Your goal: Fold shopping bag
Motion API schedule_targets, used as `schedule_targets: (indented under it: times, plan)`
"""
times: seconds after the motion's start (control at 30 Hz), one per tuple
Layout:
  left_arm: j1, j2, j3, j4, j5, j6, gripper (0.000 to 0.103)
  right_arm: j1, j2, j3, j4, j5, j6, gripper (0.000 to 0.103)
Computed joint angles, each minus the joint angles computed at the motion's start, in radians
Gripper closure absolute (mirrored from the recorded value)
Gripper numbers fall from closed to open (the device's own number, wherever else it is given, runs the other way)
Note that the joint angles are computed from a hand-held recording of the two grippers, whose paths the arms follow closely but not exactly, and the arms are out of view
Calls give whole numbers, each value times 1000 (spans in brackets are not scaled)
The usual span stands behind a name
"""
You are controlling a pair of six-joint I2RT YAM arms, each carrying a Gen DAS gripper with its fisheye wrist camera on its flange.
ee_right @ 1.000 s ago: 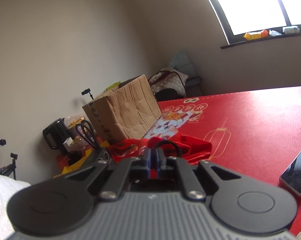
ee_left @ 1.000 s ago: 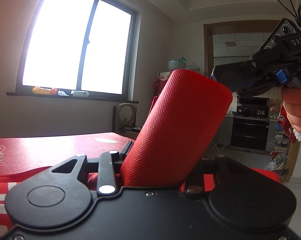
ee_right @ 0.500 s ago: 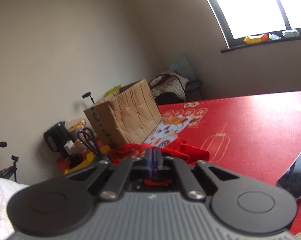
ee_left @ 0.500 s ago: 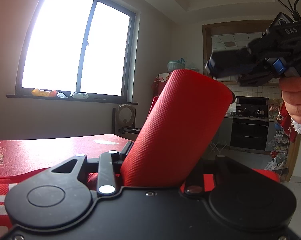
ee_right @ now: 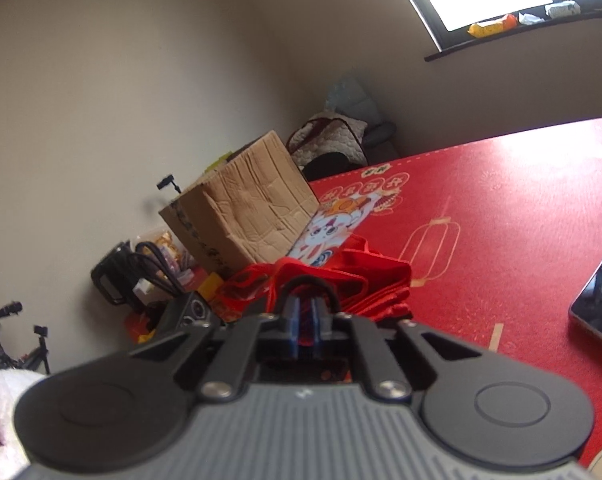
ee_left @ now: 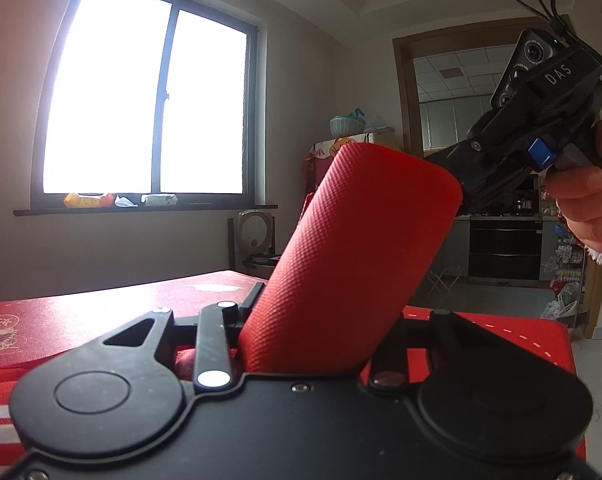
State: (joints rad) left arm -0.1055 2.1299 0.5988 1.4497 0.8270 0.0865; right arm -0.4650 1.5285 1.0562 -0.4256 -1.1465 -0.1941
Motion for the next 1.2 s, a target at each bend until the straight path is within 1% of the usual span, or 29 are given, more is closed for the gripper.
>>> schedule_targets:
  times: [0.03, 0.07, 0.13, 0.17, 0.27, 0.33, 0.37, 0.4, 0.47, 0.5, 0.57, 0.63, 0.67, 0.73, 0.8, 0.93, 1.0, 1.13, 1.2]
  plan:
    - [2, -1, 1, -1, 3, -6, 66, -18, -17, -58, 123, -34, 83, 79]
    - [3, -2, 2, -2, 6, -12, 66, -34, -38, -120, 262, -60, 168, 79]
    - [6, -6, 4, 3, 6, -35, 66, -65, -66, -250, 600, -101, 381, 79]
    - [6, -7, 7, 5, 4, -47, 66, -73, -80, -306, 744, -94, 459, 78]
    - [3, -11, 8, 4, -5, -66, 66, -59, -151, -435, 948, 14, 481, 78]
    - [0, -13, 5, 8, -11, -72, 66, -12, -192, -547, 1124, 102, 484, 77]
    - [-1, -14, 4, 9, -14, -75, 66, 30, -208, -609, 1222, 167, 461, 77]
    - [-2, -15, 3, 11, -16, -79, 66, 71, -225, -653, 1282, 234, 416, 77]
    - [0, -16, 4, 10, -21, -86, 65, 144, -242, -724, 1385, 358, 327, 77]
    - [1, -16, 5, 9, -23, -90, 65, 167, -241, -744, 1422, 392, 304, 77]
    - [6, -15, 6, 14, -24, -100, 65, 175, -229, -753, 1456, 386, 323, 77]
    - [13, -14, -1, 26, -22, -110, 65, 169, -208, -753, 1482, 355, 373, 77]
    - [16, -11, -7, 36, -19, -113, 65, 175, -207, -758, 1486, 364, 371, 77]
    - [14, -15, -15, 39, -18, -110, 65, 210, -232, -778, 1470, 452, 296, 76]
    - [10, -18, -22, 39, -19, -103, 65, 247, -255, -796, 1458, 534, 225, 73]
    - [5, -24, -40, 42, -26, -71, 65, 312, -302, -814, 1411, 640, 91, 70]
    - [3, -25, -51, 54, -22, -47, 65, 329, -308, -808, 1392, 655, 43, 69]
    - [-11, -28, -79, 88, -29, -2, 66, 307, -354, -753, 1246, 597, -6, 65]
    - [-14, -30, -86, 93, -28, 16, 66, 297, -383, -711, 1132, 575, -32, 62]
